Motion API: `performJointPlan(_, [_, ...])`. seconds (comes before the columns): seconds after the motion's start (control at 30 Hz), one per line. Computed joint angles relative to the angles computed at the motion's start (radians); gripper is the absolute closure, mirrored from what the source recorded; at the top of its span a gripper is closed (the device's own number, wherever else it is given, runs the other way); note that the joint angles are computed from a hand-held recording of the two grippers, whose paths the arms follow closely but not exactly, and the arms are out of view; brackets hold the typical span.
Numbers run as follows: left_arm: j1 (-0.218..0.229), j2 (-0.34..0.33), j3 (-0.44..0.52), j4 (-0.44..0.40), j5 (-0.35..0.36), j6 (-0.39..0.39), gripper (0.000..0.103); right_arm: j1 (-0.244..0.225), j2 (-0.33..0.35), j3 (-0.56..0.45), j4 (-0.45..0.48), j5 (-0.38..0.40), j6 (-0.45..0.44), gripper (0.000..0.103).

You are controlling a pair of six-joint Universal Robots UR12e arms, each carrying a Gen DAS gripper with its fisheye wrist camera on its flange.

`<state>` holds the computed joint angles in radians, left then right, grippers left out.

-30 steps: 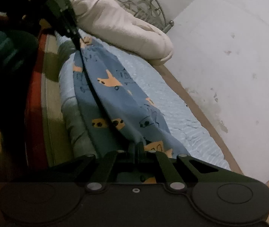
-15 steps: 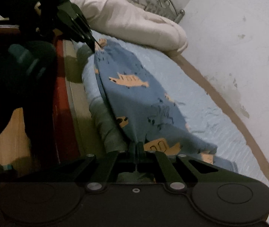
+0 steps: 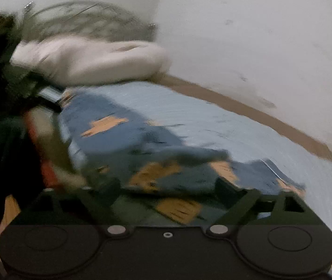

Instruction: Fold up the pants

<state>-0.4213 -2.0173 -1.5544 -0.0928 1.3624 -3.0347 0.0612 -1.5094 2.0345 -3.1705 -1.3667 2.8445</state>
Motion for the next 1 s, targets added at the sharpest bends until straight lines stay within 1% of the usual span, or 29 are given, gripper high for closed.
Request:
performJointPlan(0.07, [-0.016,-0.023,0.034,-0.008,-0.033,-0.017,0.001,-0.017,-0.008,0.007,-0.019,-0.031,0.076,0.002])
performJointPlan(0.1, [-0.025,-0.036,0.054,-0.012,-0.046,-0.024,0.001,-0.027,-0.011,0.012,-0.033,-0.052,0.116,0.001])
performJointPlan(0.17, [-0.040,-0.065,0.095,-0.015,-0.082,-0.045,0.001,-0.050,-0.019,0.022,-0.051,-0.085,0.184,0.001])
performJointPlan(0.23, [-0.054,-0.097,0.144,-0.027,-0.123,-0.091,0.001,-0.076,-0.028,0.028,-0.043,-0.116,0.242,0.001])
performJointPlan(0.3, [-0.073,-0.125,0.197,-0.067,-0.157,-0.120,0.001,-0.104,-0.042,0.025,0.012,-0.147,0.295,0.001])
performJointPlan(0.37, [-0.089,-0.153,0.243,-0.091,-0.190,-0.110,0.001,-0.126,-0.054,0.008,0.100,-0.202,0.342,0.001])
performJointPlan(0.43, [-0.107,-0.181,0.287,-0.121,-0.205,-0.085,0.001,-0.158,-0.064,-0.017,0.213,-0.230,0.381,0.001])
performJointPlan(0.47, [-0.115,-0.195,0.312,-0.151,-0.210,-0.070,0.001,-0.178,-0.064,-0.027,0.255,-0.224,0.403,0.001])
performJointPlan(0.53, [-0.126,-0.211,0.344,-0.203,-0.211,-0.064,0.001,-0.227,-0.062,-0.039,0.314,-0.169,0.441,0.002])
performJointPlan(0.6, [-0.135,-0.225,0.365,-0.225,-0.195,-0.097,0.001,-0.276,-0.052,-0.050,0.354,-0.098,0.474,0.007])
performJointPlan(0.63, [-0.136,-0.227,0.366,-0.224,-0.191,-0.114,0.001,-0.297,-0.046,-0.056,0.376,-0.059,0.487,0.013])
performJointPlan(0.67, [-0.137,-0.231,0.371,-0.227,-0.192,-0.125,0.001,-0.310,-0.040,-0.060,0.391,-0.033,0.496,0.021])
performJointPlan(0.7, [-0.138,-0.233,0.375,-0.235,-0.197,-0.131,0.001,-0.324,-0.035,-0.065,0.406,-0.007,0.498,0.026])
performJointPlan(0.73, [-0.138,-0.234,0.376,-0.240,-0.201,-0.132,0.001,-0.332,-0.029,-0.070,0.417,0.012,0.492,0.037])
performJointPlan(0.77, [-0.137,-0.234,0.376,-0.239,-0.203,-0.133,0.001,-0.337,-0.025,-0.074,0.427,0.029,0.482,0.053])
performJointPlan(0.83, [-0.136,-0.232,0.378,-0.242,-0.203,-0.138,0.001,-0.337,-0.023,-0.080,0.439,0.032,0.453,0.071])
performJointPlan(0.87, [-0.135,-0.233,0.379,-0.243,-0.201,-0.139,0.001,-0.335,-0.025,-0.079,0.434,0.029,0.429,0.084])
performJointPlan(0.9, [-0.135,-0.233,0.381,-0.244,-0.199,-0.140,0.001,-0.332,-0.026,-0.080,0.430,0.035,0.407,0.088])
performJointPlan(0.93, [-0.135,-0.234,0.382,-0.243,-0.195,-0.141,0.001,-0.321,-0.025,-0.084,0.428,0.017,0.378,0.089])
performJointPlan(1.0, [-0.135,-0.235,0.383,-0.241,-0.190,-0.147,0.001,-0.284,-0.018,-0.097,0.416,-0.068,0.289,0.091])
